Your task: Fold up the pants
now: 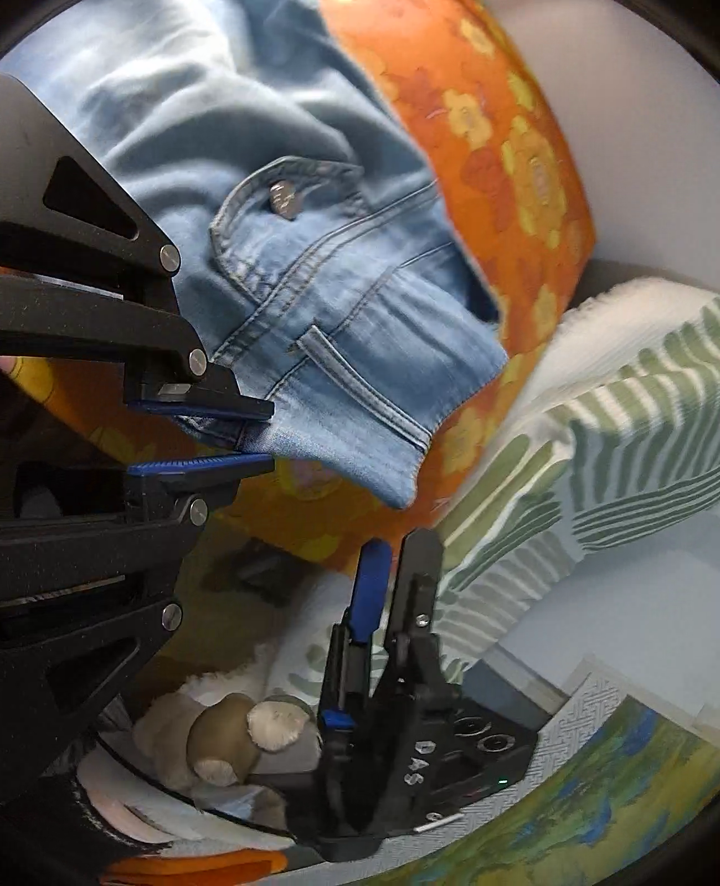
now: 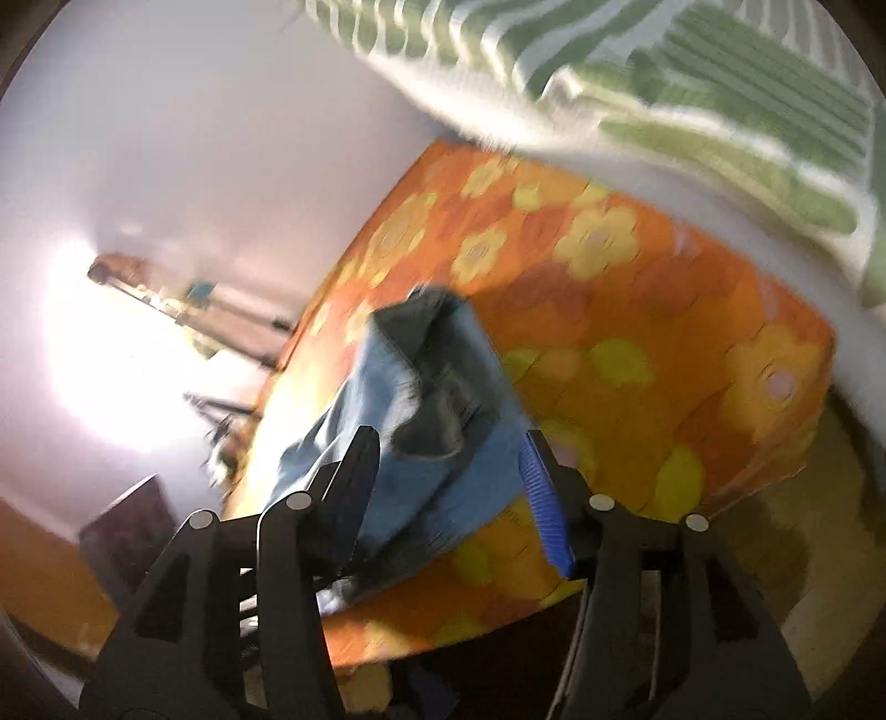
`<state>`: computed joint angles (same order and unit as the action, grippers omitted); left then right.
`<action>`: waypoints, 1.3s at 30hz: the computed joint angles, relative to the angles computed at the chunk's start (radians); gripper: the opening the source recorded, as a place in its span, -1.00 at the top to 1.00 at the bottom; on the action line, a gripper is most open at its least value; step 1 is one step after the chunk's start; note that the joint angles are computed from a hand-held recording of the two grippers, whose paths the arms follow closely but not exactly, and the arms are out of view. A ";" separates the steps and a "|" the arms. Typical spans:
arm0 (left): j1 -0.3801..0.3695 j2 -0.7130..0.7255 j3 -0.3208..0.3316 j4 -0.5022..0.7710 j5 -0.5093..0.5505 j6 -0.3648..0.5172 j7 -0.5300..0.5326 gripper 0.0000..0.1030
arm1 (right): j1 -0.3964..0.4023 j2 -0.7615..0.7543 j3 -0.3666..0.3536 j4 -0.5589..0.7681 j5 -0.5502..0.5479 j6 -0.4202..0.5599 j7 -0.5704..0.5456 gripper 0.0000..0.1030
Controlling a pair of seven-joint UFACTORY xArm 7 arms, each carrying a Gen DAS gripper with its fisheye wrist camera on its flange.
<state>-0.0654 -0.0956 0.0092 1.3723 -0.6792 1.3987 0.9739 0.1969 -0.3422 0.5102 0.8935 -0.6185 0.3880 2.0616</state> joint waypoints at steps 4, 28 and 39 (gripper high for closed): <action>0.007 -0.049 0.015 -0.038 -0.003 0.034 0.021 0.70 | 0.049 0.072 -0.028 0.038 0.039 0.009 -0.069 -0.10; 0.446 0.115 0.190 0.139 0.164 -0.029 0.233 0.39 | 0.277 0.280 -0.166 0.228 0.074 0.335 -0.134 -0.08; 0.506 0.168 0.187 0.141 0.110 -0.005 0.263 0.38 | 0.375 0.359 -0.196 0.423 -0.002 0.624 -0.184 0.79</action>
